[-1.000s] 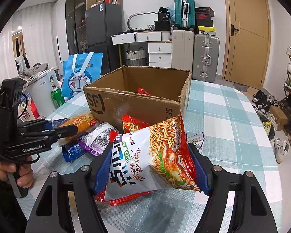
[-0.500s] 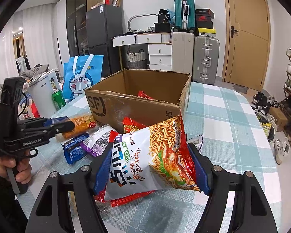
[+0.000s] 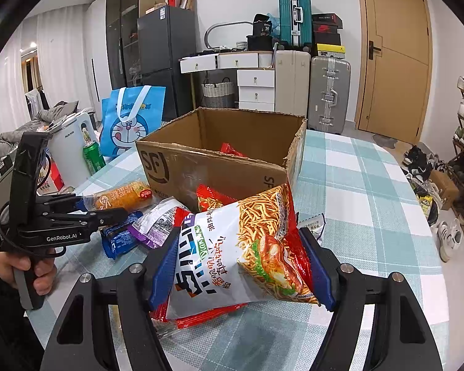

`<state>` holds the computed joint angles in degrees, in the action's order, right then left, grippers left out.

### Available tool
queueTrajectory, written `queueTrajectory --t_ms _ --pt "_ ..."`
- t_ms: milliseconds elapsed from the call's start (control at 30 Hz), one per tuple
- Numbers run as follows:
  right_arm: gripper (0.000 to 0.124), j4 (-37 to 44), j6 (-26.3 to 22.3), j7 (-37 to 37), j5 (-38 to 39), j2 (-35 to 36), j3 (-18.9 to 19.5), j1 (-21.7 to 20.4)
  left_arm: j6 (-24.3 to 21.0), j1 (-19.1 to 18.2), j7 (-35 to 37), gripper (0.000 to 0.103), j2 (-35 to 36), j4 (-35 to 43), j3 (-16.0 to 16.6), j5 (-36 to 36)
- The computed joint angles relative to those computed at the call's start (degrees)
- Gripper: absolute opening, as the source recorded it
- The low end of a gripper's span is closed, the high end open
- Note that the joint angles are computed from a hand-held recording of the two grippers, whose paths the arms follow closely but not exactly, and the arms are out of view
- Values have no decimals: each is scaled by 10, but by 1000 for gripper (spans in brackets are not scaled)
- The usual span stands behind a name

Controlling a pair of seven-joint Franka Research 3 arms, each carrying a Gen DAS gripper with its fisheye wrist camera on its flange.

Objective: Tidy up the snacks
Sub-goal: 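Lift both held snacks and carry them over the cardboard box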

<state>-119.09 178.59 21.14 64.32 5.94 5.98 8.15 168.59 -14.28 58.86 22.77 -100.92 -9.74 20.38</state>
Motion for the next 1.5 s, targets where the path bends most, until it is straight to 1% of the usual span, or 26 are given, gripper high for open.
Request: queueTrajectory --t_ms 67,133,233,300,367,400,467,500,600,700,733,833,933,967,1000,1067,1167,1267,1300,1333,1367,1400,1433,1500 --pt "74 -1 0 3 -3 0 -1 0 0 1 -1 42 0 0 0 -2" --pt "74 0 -1 -2 2 0 1 -1 8 4 -1 38 -1 -3 -1 -6" --pt "74 1 -2 -8 8 0 1 -1 23 13 4 35 -4 -11 -8 -15" --pt "74 4 -3 -20 18 1 2 -3 31 23 15 35 -6 -16 -19 -27" --pt "74 5 -3 -28 26 0 3 -2 42 20 13 34 -12 -23 -15 -27" --pt "74 6 -3 -32 30 0 3 -2 51 26 20 34 -15 -28 -22 -33" --pt "74 7 -3 -44 42 -1 3 -2 61 21 14 34 -22 -34 -15 -31" --pt "74 8 -3 -50 47 -1 3 -2 74 23 15 34 -26 -40 -17 -32" --pt "74 10 -3 -67 66 -4 1 1 92 19 11 34 -38 -50 -12 -28" --pt "74 12 -2 -96 96 -7 1 3 116 23 10 34 -51 -63 -16 -29" --pt "74 13 -3 -108 109 -8 0 4 122 20 8 34 -55 -66 -13 -27" --pt "74 16 -4 -133 136 -10 -4 9 141 -1 -8 34 -68 -76 11 -11" --pt "74 18 -7 -174 177 -15 -7 14 153 -22 -24 34 -78 -82 34 4" --pt "74 17 -8 -183 186 -16 -9 16 156 -37 -34 34 -80 -82 52 13" --pt "74 18 -8 -189 192 -17 -11 18 159 -61 -48 34 -84 -83 79 27" --pt "74 19 -11 -206 209 -19 -14 22 160 -76 -63 34 -85 -81 95 43" --pt "74 20 -16 -217 222 -21 -18 27 166 -111 -96 34 -91 -82 133 73" --pt "74 25 -16 -220 224 -18 -19 32 170 -158 -140 34 -96 -78 187 114" --pt "74 27 -16 -218 223 -16 -19 34 170 -168 -153 34 -97 -76 199 127" --pt "74 30 -17 -211 218 -15 -19 35 172 -172 -164 34 -99 -75 204 138" --pt "74 31 -19 -200 207 -15 -20 35 171 -167 -168 34 -99 -72 198 144" --pt "74 32 -21 -189 196 -14 -20 36 169 -168 -176 34 -100 -68 200 153" --pt "74 34 -19 -182 189 -14 -19 37 169 -173 -188 34 -99 -65 207 166" --pt "74 41 -16 -161 167 -10 -18 38 164 -167 -200 34 -98 -56 201 180"
